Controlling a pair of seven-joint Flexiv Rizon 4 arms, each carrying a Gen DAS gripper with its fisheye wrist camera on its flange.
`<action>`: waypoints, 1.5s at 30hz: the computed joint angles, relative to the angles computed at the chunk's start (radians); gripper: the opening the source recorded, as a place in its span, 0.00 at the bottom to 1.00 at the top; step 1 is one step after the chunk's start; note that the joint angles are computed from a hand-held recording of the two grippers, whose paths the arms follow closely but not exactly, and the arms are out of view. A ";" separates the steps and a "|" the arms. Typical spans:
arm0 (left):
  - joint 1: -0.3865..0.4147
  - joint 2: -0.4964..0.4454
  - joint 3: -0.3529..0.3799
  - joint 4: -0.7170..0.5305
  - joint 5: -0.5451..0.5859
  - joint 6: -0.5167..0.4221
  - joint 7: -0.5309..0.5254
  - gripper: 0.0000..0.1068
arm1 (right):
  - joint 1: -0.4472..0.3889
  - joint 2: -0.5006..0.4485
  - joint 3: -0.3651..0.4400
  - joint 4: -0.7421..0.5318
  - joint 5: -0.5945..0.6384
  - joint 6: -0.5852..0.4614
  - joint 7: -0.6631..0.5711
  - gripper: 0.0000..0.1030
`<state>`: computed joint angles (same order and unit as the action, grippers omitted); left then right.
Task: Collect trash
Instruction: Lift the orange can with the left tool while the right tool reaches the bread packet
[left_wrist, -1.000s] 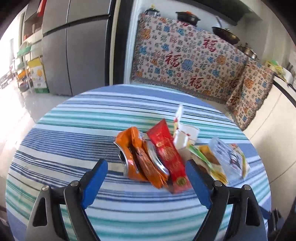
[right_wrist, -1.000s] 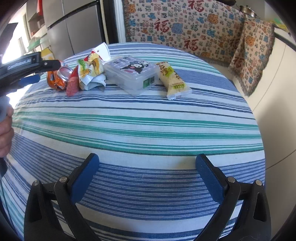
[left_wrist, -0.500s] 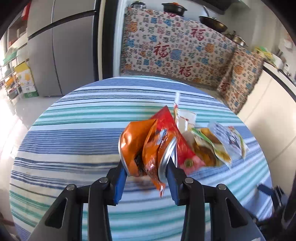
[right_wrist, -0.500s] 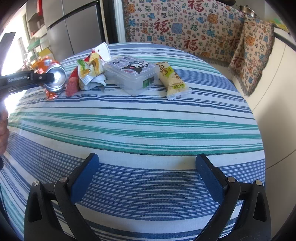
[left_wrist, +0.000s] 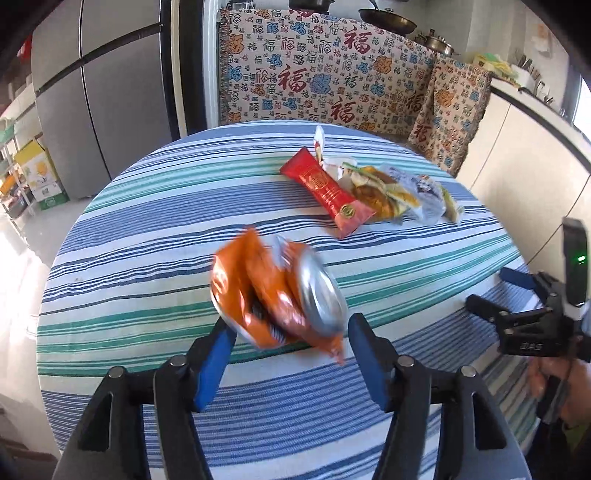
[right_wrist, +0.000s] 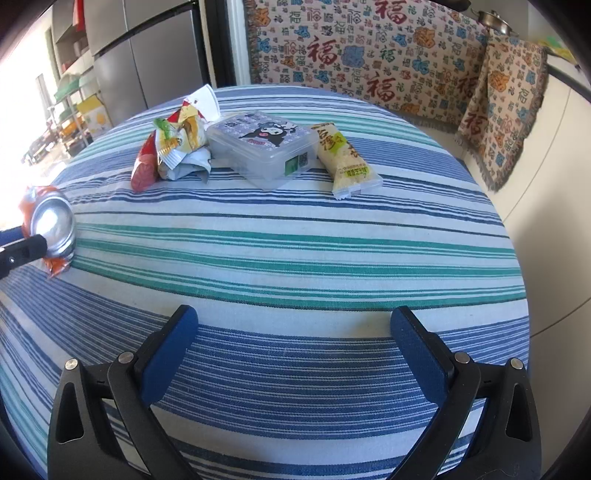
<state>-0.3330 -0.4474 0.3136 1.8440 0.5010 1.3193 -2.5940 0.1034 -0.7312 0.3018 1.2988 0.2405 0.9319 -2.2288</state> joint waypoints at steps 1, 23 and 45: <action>-0.002 -0.011 0.003 -0.007 0.005 0.008 -0.006 0.60 | 0.000 0.000 0.000 0.000 0.000 0.000 0.000 1.00; -0.052 -0.067 0.062 -0.021 0.019 0.054 -0.064 0.70 | 0.001 -0.002 -0.002 -0.002 0.001 0.000 -0.002 1.00; -0.019 -0.096 0.009 -0.132 0.060 -0.131 -0.092 0.76 | 0.074 -0.179 -0.081 -0.343 -0.137 -0.177 0.043 0.88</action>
